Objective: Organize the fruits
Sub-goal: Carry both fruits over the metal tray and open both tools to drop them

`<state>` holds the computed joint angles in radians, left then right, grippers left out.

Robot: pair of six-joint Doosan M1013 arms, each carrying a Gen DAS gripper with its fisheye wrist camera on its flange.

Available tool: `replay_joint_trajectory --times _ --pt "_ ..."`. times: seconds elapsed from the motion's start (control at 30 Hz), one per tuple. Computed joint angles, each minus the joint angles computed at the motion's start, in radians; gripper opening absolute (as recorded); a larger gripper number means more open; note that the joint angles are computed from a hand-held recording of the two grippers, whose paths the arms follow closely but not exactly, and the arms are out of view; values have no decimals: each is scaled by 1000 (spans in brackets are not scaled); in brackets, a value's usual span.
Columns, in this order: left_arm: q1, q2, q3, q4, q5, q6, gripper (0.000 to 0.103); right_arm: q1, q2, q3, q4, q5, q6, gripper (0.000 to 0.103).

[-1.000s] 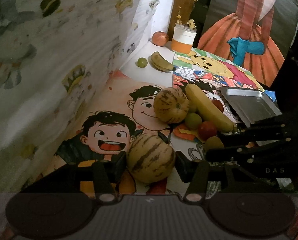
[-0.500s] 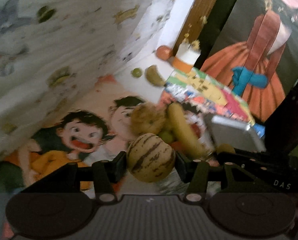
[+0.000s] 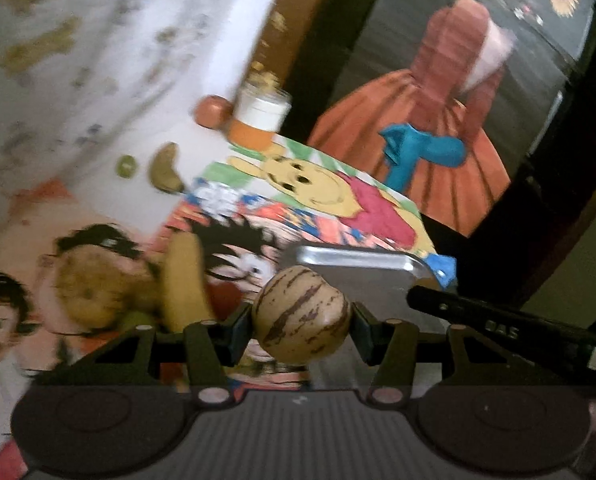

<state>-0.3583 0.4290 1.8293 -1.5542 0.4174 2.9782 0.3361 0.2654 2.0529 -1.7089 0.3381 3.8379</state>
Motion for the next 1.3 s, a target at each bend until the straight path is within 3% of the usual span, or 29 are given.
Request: replay_joint_trajectory --times 0.2,0.6,0.8,0.9,0.97,1.13,1.3 --pt "-26 26 -13 58 36 -22 57 1 12 0 110 30 -60 28" --pt "-48 42 -28 195 29 -102 57 -3 22 -5 273 54 -176 28" --pt "-47 39 -21 163 27 -89 58 -1 17 1 295 57 -182 32" --pt "-36 36 -17 125 65 -88 67 4 8 9 287 69 -168 32" --pt "-34 30 -8 89 61 -64 67 9 0 15 280 80 -155 33" --pt "-24 6 21 11 49 -18 72 32 -28 35 247 125 -109 42" --pt "-16 -37 69 -113 1 73 86 77 -57 55 191 186 -78 63"
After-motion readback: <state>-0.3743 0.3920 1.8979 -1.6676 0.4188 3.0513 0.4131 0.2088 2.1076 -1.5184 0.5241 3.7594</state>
